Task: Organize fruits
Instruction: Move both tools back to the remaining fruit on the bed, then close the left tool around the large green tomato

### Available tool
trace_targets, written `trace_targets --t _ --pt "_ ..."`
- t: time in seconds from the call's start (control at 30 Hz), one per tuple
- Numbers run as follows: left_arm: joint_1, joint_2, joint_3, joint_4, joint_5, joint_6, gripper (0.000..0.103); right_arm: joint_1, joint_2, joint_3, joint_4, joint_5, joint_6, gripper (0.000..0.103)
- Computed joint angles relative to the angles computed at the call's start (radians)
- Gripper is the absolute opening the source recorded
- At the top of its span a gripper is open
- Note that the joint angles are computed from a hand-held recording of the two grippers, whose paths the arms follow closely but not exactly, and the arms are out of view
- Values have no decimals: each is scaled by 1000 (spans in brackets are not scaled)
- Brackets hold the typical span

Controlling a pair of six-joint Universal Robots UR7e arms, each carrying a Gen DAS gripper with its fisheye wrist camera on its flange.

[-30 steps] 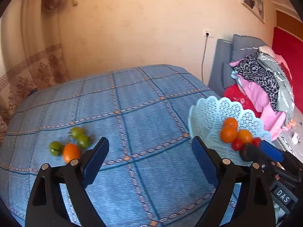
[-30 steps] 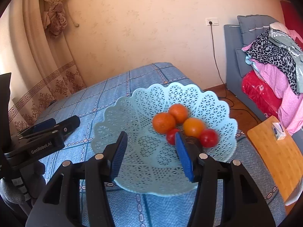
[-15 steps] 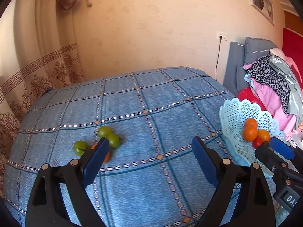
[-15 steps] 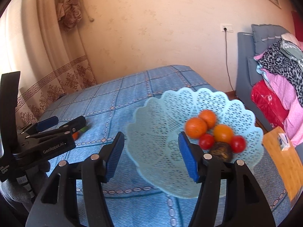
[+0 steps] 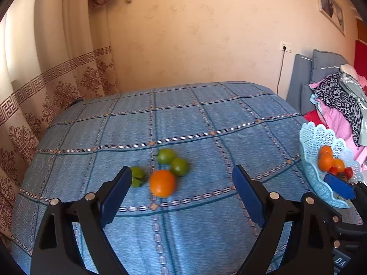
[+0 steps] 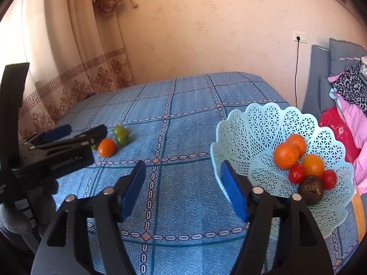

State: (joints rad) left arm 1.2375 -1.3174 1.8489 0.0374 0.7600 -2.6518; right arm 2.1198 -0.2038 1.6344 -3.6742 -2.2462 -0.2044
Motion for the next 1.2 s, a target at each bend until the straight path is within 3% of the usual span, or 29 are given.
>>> trace_targets --t 0.07,0.4,0.87,1.2 --pt "14 -8 -5 1 -2 7 88 4 10 -15 7 -8 -6 80" --pt "101 -30 -44 18 -6 4 88 21 52 -83 -12 -35 -47 80" --pt "190 45 -136 34 -13 59 88 25 111 -211 230 72 -59 81" --pt "230 122 -247 147 51 43 83 12 130 -246 300 87 -42 81"
